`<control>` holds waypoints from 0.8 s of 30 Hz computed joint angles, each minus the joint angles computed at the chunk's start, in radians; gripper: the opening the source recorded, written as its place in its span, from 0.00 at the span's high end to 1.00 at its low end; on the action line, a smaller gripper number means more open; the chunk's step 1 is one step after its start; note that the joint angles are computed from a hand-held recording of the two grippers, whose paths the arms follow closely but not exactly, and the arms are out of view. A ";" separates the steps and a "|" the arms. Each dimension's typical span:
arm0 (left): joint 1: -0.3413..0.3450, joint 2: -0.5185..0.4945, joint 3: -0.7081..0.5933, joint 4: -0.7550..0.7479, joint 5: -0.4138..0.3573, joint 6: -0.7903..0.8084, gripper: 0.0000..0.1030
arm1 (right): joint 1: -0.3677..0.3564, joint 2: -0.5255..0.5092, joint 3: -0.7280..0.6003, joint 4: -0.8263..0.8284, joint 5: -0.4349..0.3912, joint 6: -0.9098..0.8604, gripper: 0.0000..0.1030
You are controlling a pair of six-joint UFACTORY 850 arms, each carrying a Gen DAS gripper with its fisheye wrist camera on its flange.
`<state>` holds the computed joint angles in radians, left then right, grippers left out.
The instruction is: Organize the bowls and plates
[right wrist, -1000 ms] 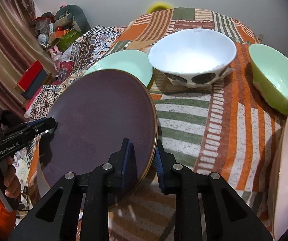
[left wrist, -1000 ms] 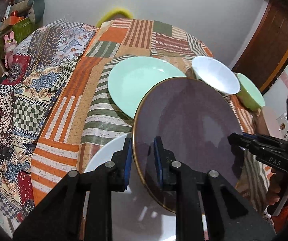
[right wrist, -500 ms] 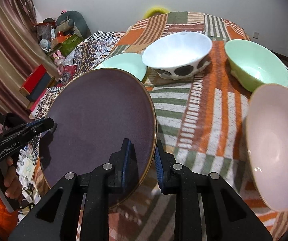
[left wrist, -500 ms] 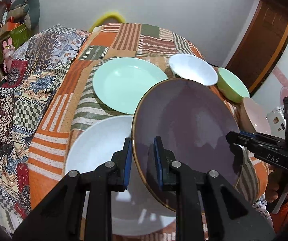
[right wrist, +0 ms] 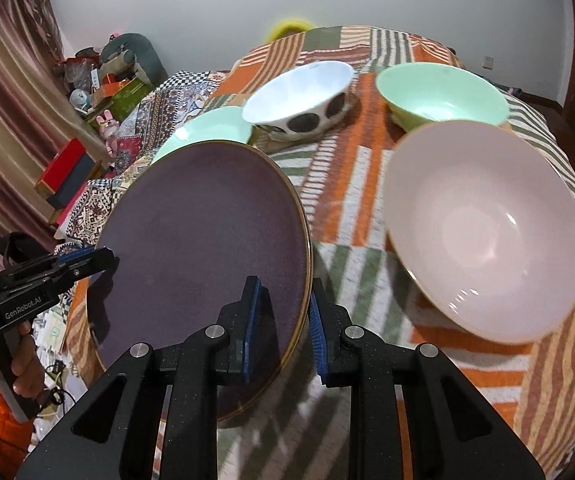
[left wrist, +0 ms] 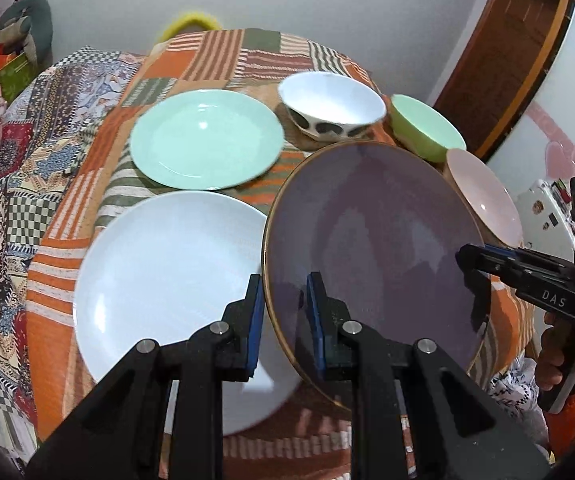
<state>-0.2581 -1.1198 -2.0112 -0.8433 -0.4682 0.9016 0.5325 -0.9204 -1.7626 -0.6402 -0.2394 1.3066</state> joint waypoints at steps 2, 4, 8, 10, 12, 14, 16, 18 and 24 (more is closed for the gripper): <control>-0.007 0.002 0.007 0.007 -0.003 -0.003 0.80 | -0.001 0.010 0.019 -0.012 0.002 0.021 0.79; -0.012 -0.002 0.004 0.025 -0.011 -0.015 0.80 | 0.000 0.015 0.029 -0.012 0.001 0.028 0.79; -0.024 -0.019 -0.017 0.075 -0.024 -0.052 0.80 | -0.002 0.022 0.051 0.003 -0.001 0.024 0.79; -0.031 -0.024 -0.023 0.089 -0.031 -0.061 0.80 | -0.004 0.023 0.057 0.016 -0.006 0.016 0.79; -0.037 -0.030 -0.031 0.106 -0.034 -0.070 0.80 | -0.007 0.029 0.075 0.017 -0.002 0.020 0.79; -0.042 -0.038 -0.042 0.126 -0.038 -0.085 0.80 | -0.011 0.032 0.083 0.028 0.001 0.014 0.79; -0.046 -0.054 -0.066 0.158 -0.047 -0.113 0.80 | -0.011 0.033 0.087 0.031 -0.004 0.016 0.79; -0.052 -0.066 -0.082 0.188 -0.050 -0.139 0.80 | -0.013 0.031 0.085 0.033 -0.011 0.014 0.79; -0.054 -0.102 -0.135 0.223 -0.088 -0.181 0.80 | -0.019 0.025 0.081 0.083 -0.018 -0.027 0.79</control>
<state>-0.3124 -1.2217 -2.1458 -0.6206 -0.5565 0.7204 0.5136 -0.8955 -1.6817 -0.5574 -0.2575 1.2794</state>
